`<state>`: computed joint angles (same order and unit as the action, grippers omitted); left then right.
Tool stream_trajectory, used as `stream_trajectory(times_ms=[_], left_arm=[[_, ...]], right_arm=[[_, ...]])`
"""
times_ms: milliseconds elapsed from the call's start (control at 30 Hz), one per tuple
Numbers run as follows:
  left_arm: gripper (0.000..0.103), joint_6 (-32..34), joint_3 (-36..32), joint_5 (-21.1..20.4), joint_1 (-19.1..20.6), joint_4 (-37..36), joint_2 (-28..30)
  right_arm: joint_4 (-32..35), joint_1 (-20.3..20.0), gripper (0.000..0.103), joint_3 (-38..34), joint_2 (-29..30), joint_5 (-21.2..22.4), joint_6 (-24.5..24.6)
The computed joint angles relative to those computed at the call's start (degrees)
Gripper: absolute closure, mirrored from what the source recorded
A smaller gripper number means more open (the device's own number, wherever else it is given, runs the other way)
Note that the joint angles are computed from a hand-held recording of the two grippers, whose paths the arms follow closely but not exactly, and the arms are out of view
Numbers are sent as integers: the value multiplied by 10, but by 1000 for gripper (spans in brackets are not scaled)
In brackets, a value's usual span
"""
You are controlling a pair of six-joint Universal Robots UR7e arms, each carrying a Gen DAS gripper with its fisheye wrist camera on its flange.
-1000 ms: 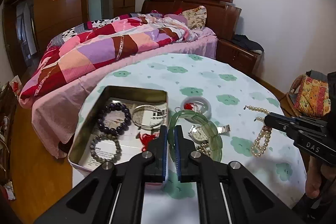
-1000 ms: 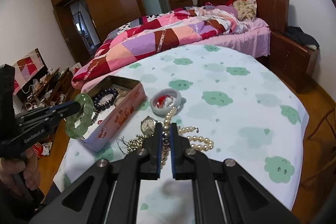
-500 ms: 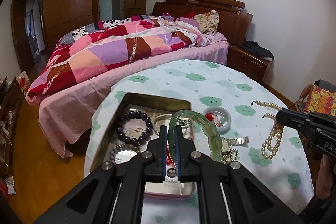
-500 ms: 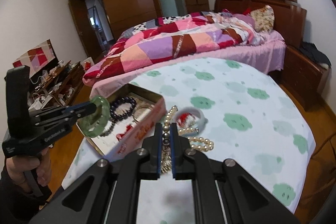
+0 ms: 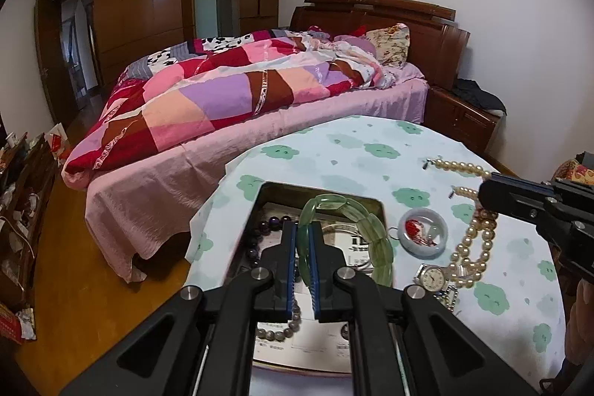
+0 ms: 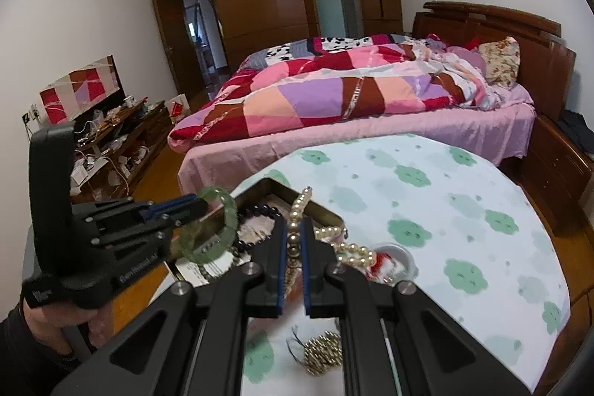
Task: Organize jewelry
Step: 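Carry the jade bangle into the tin with the left gripper while the right gripper carries the pearls in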
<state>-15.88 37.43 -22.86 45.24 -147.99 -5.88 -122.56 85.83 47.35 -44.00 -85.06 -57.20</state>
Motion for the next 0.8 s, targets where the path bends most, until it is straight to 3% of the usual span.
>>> stream_trajectory(times_ms=[800], left_arm=[[98,-40,-38,-2,30,79,8]], right_arm=[[6,18,94,-28,58,-60,-4]])
